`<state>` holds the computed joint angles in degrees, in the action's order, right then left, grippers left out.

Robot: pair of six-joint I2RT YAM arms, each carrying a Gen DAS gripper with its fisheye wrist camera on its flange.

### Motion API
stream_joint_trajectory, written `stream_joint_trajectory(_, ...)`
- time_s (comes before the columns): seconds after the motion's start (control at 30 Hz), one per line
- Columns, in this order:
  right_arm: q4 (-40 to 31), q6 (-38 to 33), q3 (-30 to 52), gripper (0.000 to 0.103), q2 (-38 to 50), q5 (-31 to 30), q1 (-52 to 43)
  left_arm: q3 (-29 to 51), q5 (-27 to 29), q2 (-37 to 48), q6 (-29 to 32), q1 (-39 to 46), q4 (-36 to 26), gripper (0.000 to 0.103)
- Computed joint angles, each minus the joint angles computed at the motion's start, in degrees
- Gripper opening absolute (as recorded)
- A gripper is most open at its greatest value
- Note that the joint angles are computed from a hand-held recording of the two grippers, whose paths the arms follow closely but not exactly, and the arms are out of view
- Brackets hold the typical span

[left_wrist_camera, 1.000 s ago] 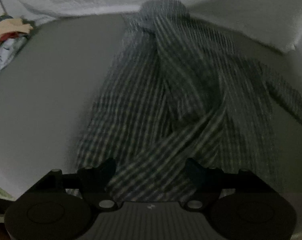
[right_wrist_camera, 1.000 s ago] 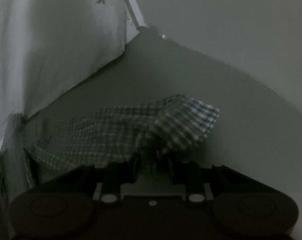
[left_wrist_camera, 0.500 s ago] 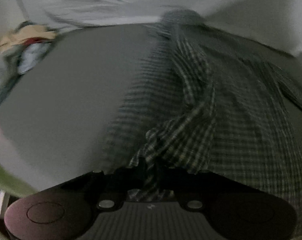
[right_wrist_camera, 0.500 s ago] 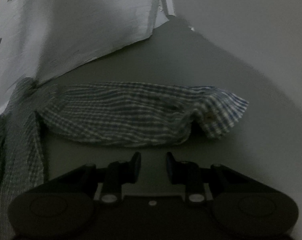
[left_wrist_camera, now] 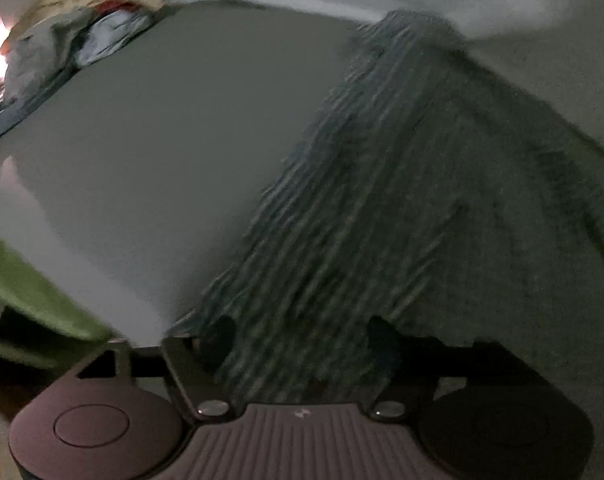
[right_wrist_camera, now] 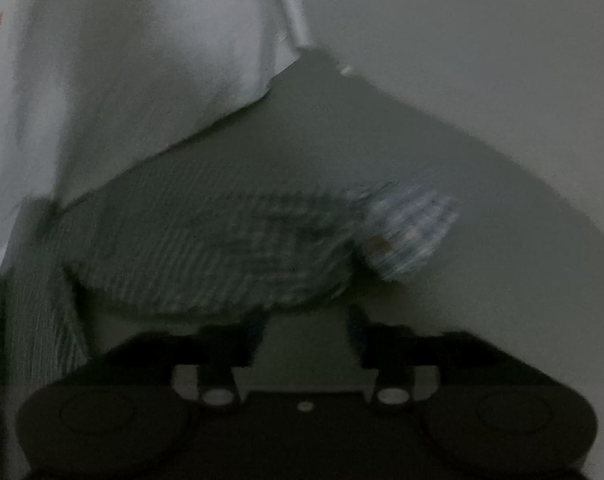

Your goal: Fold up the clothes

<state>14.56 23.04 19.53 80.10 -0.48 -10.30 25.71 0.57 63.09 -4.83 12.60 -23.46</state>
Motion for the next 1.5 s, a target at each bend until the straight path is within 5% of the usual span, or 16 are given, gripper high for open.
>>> stream_joint_trajectory(0.17,-2.61,0.89,-0.28,0.078,-4.55,3.57,-4.21,2.64,-0.72,1.93,1.37,-8.78,2.46,0.088)
stream_joint_trajectory(0.4,7.08,8.49,3.12,0.079,7.41,-10.72,-13.42,7.28,1.80,11.08,-2.88,-18.47,7.41,0.088)
stream_joint_trajectory(0.47,10.33,8.63,5.08,0.062,12.04,-12.93,-13.14,9.13,2.20,13.21,-3.34,-20.88,9.26,0.088)
stream_joint_trajectory(0.5,10.90,6.53,5.82,0.036,12.81,-12.44,-11.81,10.25,2.71,14.10,-3.30,-21.73,9.74,0.088)
stream_joint_trajectory(0.53,11.28,4.09,6.48,0.027,13.01,-11.42,-9.96,11.67,3.64,15.48,-3.12,-22.14,10.34,0.088)
stream_joint_trajectory(0.77,11.56,-15.87,6.18,0.016,3.40,-6.94,14.71,19.41,16.36,22.39,-6.08,-21.52,13.26,0.095)
stream_joint_trajectory(0.93,9.19,-17.68,7.19,0.020,6.26,-3.40,33.52,20.51,20.10,30.11,-6.30,-20.40,16.24,0.096)
stream_joint_trajectory(1.0,6.97,-15.89,8.31,0.034,9.24,-1.13,38.96,21.44,21.61,35.13,-7.38,-19.02,16.65,0.096)
stream_joint_trajectory(1.03,5.84,-14.82,8.39,0.044,9.71,-0.95,40.50,22.07,22.17,37.84,-7.68,-18.40,16.68,0.096)
stream_joint_trajectory(1.23,2.61,-11.00,4.90,0.051,7.01,1.05,45.33,23.62,24.57,45.41,-5.05,-19.34,17.50,0.096)
stream_joint_trajectory(1.5,-2.80,-4.98,-1.62,0.051,-2.99,5.75,43.46,28.59,14.73,50.27,-3.93,-23.81,21.08,0.096)
